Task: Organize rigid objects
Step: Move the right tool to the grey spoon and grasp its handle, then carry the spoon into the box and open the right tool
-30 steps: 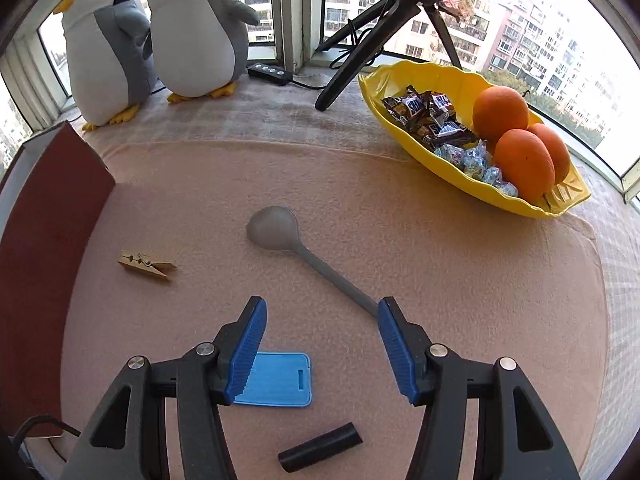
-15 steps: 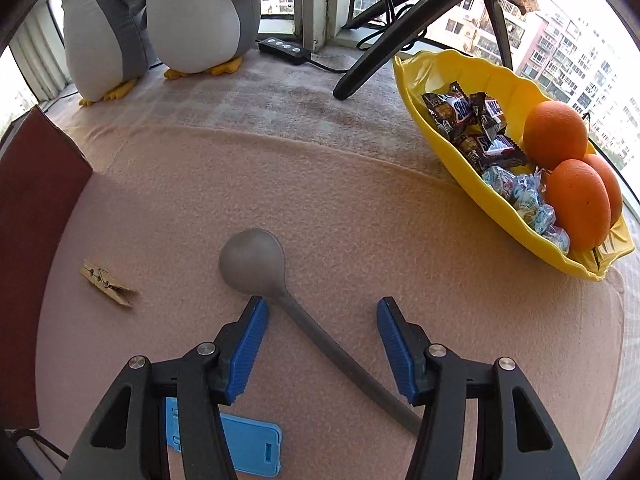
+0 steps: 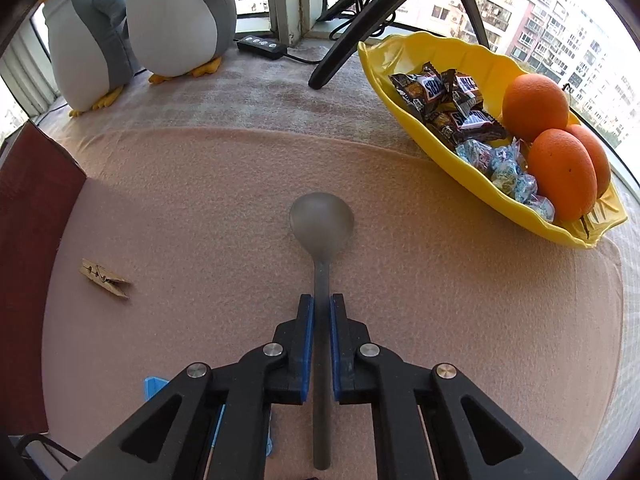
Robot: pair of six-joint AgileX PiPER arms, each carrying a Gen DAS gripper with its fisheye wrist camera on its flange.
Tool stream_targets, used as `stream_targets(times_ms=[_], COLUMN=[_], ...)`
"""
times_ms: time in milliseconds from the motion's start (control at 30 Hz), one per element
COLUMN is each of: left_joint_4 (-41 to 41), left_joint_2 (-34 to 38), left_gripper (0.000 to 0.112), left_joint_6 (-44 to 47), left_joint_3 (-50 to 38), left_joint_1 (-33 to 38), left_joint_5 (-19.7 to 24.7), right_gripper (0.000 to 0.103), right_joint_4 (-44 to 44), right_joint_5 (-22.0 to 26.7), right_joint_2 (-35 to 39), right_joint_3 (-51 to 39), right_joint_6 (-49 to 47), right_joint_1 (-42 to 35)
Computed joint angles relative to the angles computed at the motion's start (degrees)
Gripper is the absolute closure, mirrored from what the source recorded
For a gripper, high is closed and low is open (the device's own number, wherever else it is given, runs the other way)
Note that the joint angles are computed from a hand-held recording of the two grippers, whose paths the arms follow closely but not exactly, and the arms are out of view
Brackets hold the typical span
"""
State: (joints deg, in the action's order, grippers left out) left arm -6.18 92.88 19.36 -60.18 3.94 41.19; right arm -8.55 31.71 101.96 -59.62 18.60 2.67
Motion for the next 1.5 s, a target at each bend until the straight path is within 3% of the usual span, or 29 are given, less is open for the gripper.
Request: stream_targets(times_ms=[167,400,567,767,1133,1500], left_joint_4=[-0.8,-2.2,-3.5,-5.6,-10.5,-13.4], left_joint_2=[-0.1,-0.1,-0.1,-0.5,-0.4,0.0], left_gripper=[0.099,0.099,0.099,0.099,0.102,0.104], left_joint_6=[1.3,2.9,4.4,7.2,13.5,17.7], left_joint_3=[-0.2,-0.6,-0.8,-0.3,0.1,0.2], left_joint_1=[0.1,0.1,0.7,1.4,3.2,4.4], left_joint_5=[0.0,0.2,0.2,-0.3,-0.4,-0.5], right_gripper=[0.096,0.096,0.096,0.096,0.096,0.096], right_joint_4=[-0.9,-3.2,-4.8,-9.2,-16.5,-14.2], right_joint_5=[-3.3,-3.5,-0.3,4.2,12.2,14.2], right_joint_2=[-3.9,-12.4,-17.6,-21.4,-16.1,-3.8], right_joint_3=[5.1,8.9,8.4,5.2,-10.5,-25.4], right_joint_6=[4.4,9.8,14.1,22.1,32.2,31.9], right_joint_1=[-1.4,-0.3,4.4,15.1,34.9,43.2])
